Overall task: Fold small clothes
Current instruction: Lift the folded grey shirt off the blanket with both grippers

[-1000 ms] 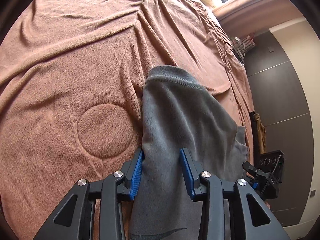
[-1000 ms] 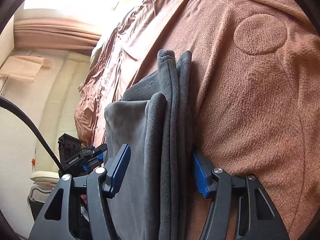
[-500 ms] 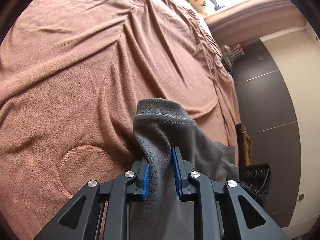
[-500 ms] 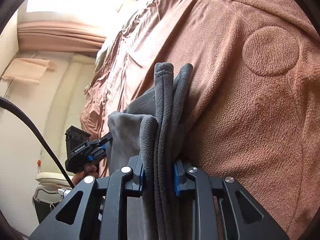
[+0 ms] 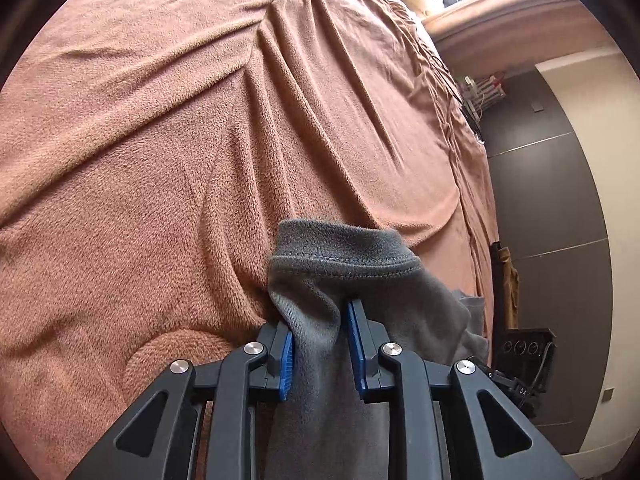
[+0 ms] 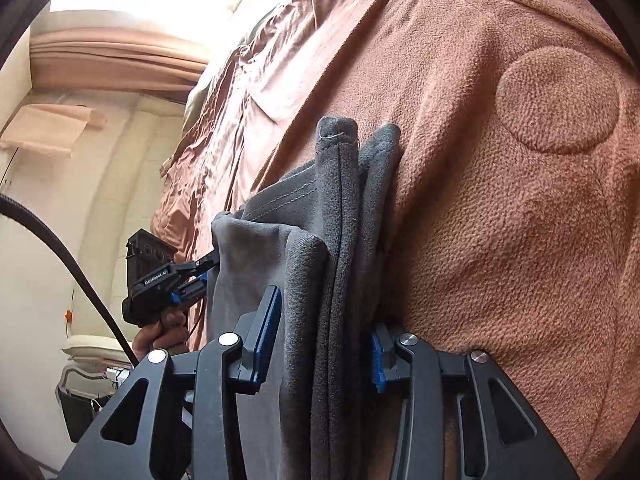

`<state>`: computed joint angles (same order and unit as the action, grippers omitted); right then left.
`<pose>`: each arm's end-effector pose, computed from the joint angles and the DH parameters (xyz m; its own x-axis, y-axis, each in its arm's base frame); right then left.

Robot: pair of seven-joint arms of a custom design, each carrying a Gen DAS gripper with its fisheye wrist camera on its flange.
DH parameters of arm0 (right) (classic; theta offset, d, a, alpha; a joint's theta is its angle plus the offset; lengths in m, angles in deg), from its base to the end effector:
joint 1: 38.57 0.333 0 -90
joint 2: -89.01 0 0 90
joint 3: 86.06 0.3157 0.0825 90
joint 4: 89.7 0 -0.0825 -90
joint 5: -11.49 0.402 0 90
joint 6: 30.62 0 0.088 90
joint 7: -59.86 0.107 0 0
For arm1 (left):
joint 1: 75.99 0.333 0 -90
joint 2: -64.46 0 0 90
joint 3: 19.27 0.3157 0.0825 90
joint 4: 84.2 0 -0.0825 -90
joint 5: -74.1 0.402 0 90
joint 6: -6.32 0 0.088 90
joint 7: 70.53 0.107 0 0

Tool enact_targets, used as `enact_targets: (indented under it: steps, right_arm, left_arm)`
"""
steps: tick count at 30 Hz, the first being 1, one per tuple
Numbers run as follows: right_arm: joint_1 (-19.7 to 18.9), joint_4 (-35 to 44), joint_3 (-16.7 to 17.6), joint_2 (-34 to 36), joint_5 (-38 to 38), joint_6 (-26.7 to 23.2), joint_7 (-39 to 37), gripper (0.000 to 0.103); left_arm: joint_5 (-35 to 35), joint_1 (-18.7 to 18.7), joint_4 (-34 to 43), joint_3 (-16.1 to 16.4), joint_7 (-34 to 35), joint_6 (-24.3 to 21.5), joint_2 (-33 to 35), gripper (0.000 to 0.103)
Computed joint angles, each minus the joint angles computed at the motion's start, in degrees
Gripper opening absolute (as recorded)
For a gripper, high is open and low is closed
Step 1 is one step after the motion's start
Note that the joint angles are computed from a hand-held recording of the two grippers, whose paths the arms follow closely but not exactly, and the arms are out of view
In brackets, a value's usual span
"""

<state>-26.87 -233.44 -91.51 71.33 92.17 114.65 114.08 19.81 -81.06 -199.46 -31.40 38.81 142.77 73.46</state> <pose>0.4676 0.0398 0.4082 -0.0901 -0.5969 -0.7973 -0.8369 0.4794 -0.2643 0.5912 -0.1877 0.3936 -0.0578 -0.7396 0.6706 -0.9805 -0.0841 -0.1773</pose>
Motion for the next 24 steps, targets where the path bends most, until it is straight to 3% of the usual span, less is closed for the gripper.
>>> enact_targets:
  steps: [5,7,8,10,24]
  right_arm:
    - [-0.1,0.3,0.8,0.0,-1.9,1.7,1.0,0.035]
    - [0.2,0.0,1.6,-0.9,-5.3,3.6,3.2,0.021]
    - [0.7,-0.3,1.4,-1.6,-5.5,4.1,3.2,0.019]
    - [1.8,-0.8,1.4,-3.1,-6.1,5.5,3.5,0.014]
    - [9.8,-8.8,2.7,-20.1,-17.4,17.2,9.6,0.011]
  left_arm:
    - [-2.6,0.7,1.6,-0.4,1.6,-1.2,1.9,0.027]
    - [-2.3,0.7,0.9,-0.4,2.0,-0.4,1.0,0.017]
    - [-2.5,0.7,0.4,-0.3,2.6,0.0,0.3,0.009]
    - [-5.0,1.1,-0.7,-0.2,4.3,-0.1,-1.2,0.006]
    - [-11.3,-2.4,-8.6,3.8,11.9,2.9,-16.9,0.005]
